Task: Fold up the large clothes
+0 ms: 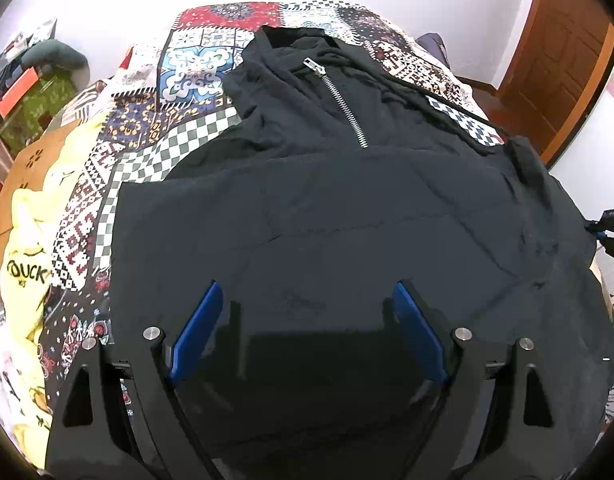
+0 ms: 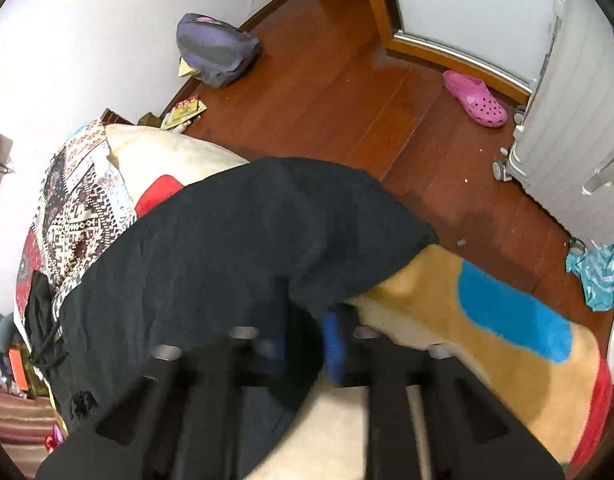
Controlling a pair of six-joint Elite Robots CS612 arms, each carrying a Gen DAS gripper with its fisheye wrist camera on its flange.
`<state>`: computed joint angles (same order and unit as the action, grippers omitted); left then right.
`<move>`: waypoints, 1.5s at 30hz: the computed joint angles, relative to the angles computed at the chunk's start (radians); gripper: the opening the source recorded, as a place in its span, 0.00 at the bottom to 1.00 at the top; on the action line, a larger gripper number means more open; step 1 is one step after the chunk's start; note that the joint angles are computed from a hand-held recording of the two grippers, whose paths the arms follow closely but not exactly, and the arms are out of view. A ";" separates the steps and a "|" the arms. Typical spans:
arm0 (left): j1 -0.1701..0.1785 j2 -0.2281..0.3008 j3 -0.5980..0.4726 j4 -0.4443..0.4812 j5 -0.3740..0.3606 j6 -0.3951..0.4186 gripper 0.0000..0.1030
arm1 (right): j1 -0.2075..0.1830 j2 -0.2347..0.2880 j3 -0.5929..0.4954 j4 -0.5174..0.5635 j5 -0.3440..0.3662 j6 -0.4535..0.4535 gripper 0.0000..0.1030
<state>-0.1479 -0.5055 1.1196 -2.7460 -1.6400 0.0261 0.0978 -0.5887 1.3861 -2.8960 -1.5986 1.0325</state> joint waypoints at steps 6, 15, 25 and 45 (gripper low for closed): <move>0.008 -0.020 0.033 -0.040 -0.005 -0.011 0.84 | 0.029 -0.032 0.007 -0.074 -0.076 -0.066 0.08; 0.020 -0.063 0.099 -0.137 -0.015 -0.009 0.84 | 0.095 -0.057 -0.066 -0.197 -0.099 -0.270 0.05; 0.044 -0.099 0.158 -0.222 -0.033 -0.011 0.84 | 0.179 0.026 -0.270 -0.141 0.051 -0.480 0.05; 0.061 -0.114 0.213 -0.182 -0.006 0.012 0.84 | 0.266 0.227 -0.607 0.470 0.151 -0.813 0.25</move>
<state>-0.0870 -0.6199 1.3324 -2.9279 -1.6460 0.0381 0.3636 -0.3620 0.7795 -2.4262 -1.4481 0.2195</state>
